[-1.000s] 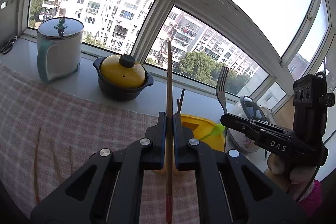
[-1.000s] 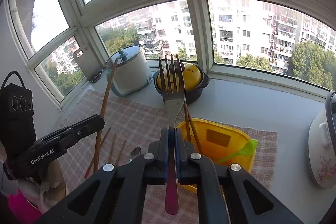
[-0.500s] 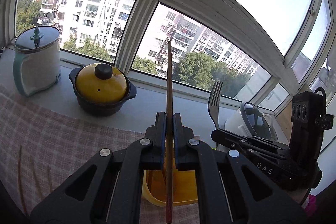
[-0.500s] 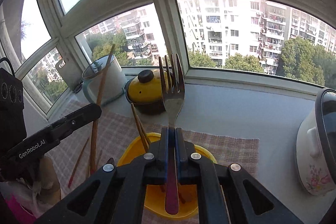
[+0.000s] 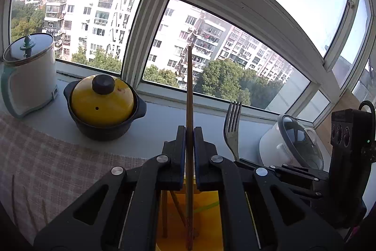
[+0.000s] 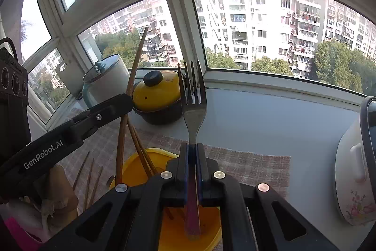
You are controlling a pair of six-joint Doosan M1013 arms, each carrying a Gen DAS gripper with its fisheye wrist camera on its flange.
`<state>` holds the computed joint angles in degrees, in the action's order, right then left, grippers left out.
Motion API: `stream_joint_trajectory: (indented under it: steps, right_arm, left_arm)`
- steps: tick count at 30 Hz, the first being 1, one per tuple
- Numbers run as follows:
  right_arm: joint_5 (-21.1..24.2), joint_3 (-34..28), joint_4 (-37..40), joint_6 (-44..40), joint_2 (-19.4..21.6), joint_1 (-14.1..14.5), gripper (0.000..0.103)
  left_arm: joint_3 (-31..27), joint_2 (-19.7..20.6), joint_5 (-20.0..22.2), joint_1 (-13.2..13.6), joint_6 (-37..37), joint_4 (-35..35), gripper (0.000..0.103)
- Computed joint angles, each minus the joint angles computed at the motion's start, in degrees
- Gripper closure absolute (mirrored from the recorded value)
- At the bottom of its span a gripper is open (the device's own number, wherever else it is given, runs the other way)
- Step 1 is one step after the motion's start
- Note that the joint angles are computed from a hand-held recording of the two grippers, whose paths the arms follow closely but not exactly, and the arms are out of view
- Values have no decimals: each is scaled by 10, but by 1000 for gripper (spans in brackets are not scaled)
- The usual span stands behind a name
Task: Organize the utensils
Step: 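Lift the fork and chopsticks and carry both over the yellow container, then open both tools to drop the fork and chopsticks into the container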
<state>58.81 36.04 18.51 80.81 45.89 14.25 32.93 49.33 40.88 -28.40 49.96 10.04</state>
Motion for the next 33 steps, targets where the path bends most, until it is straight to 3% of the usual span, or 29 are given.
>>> stream_joint_trajectory:
  steps: [15,18,20,33]
  right_arm:
    - [9,6,12,3,6,-2,99]
    - [-2,18,9,2,-3,-2,91]
    - [-9,25,10,1,-8,-2,78]
    - [-47,85,10,-21,-46,2,75]
  left_arm:
    - [15,-6,20,2,33,-43,99]
    - [22,-12,20,1,31,-37,99]
    - [31,-17,17,0,29,-35,99]
    - [108,-66,1,-9,-27,25,99]
